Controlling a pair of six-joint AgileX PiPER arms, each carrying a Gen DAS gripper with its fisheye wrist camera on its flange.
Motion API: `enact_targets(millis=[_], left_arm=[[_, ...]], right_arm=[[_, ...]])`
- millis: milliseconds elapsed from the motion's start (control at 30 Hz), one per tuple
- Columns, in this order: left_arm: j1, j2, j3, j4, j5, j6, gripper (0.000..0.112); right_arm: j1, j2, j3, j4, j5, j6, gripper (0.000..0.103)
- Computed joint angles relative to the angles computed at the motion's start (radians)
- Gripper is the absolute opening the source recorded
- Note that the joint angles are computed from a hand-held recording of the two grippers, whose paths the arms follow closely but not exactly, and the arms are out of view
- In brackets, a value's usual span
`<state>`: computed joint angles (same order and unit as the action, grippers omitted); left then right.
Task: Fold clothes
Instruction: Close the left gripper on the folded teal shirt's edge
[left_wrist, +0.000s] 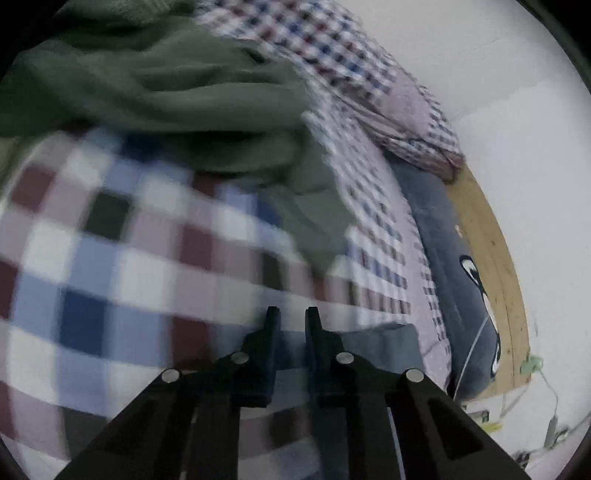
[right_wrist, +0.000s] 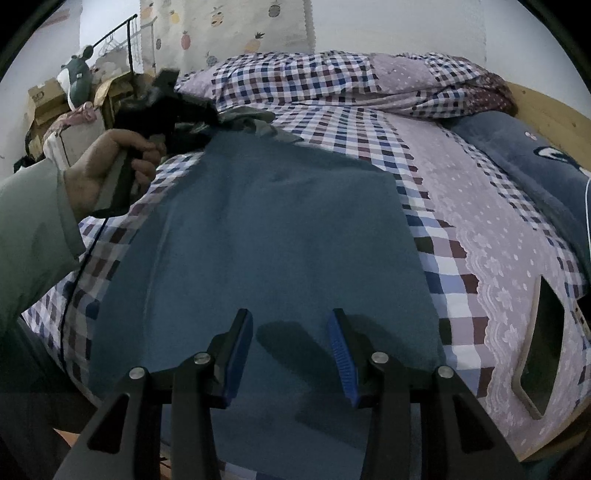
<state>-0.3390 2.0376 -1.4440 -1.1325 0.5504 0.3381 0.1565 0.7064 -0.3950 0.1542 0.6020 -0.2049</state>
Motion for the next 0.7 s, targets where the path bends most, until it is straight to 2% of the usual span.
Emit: enact_targets(millis=[67,133,200,267,367,400,467,533,600,700], left_arm=[[0.019,-0.018,0.029,-0.065,0.039,0.079,0.017],[0.013,-0.040,0.026,-0.041,0.078,0.087,0.031],[0.003,-0.043,0.003,-0.030,0.122,0.110,0.060],[0.001,-0.028,-0.020,-0.042,0.179,0.150,0.068],[-0.028,0.006,-0.097,0.129,0.218,0.002,0.070],[-0.039,0.021,-0.125,0.201,0.230,-0.066,0.070],[-0.050,0.013,-0.133,0.257,0.230,-0.106,0.070],[-0.053,0.035,-0.177,0.270,0.278,-0.127,0.070],[-0.050,0.072,-0.213,0.201,0.322,-0.076,0.070],[-0.068,0.127,-0.293,0.218,0.329,-0.107,0.071]], right_arm=[[0.049,0.003,-0.001,-0.061,-0.007,0.074,0.046],[0.089,0.009,-0.006,-0.110,-0.014,0.142,0.048],[0.107,0.022,-0.018,-0.130,-0.022,0.187,0.049],[0.146,0.035,-0.037,-0.172,-0.032,0.266,0.052],[0.262,0.053,-0.057,-0.312,-0.043,0.465,0.060],[0.309,0.063,-0.061,-0.367,-0.043,0.540,0.062],[0.380,0.083,-0.069,-0.438,-0.040,0.644,0.062],[0.457,0.108,-0.079,-0.518,-0.034,0.754,0.062],[0.504,0.120,-0.085,-0.563,-0.031,0.816,0.062],[0.556,0.137,-0.091,-0.610,-0.029,0.886,0.062]])
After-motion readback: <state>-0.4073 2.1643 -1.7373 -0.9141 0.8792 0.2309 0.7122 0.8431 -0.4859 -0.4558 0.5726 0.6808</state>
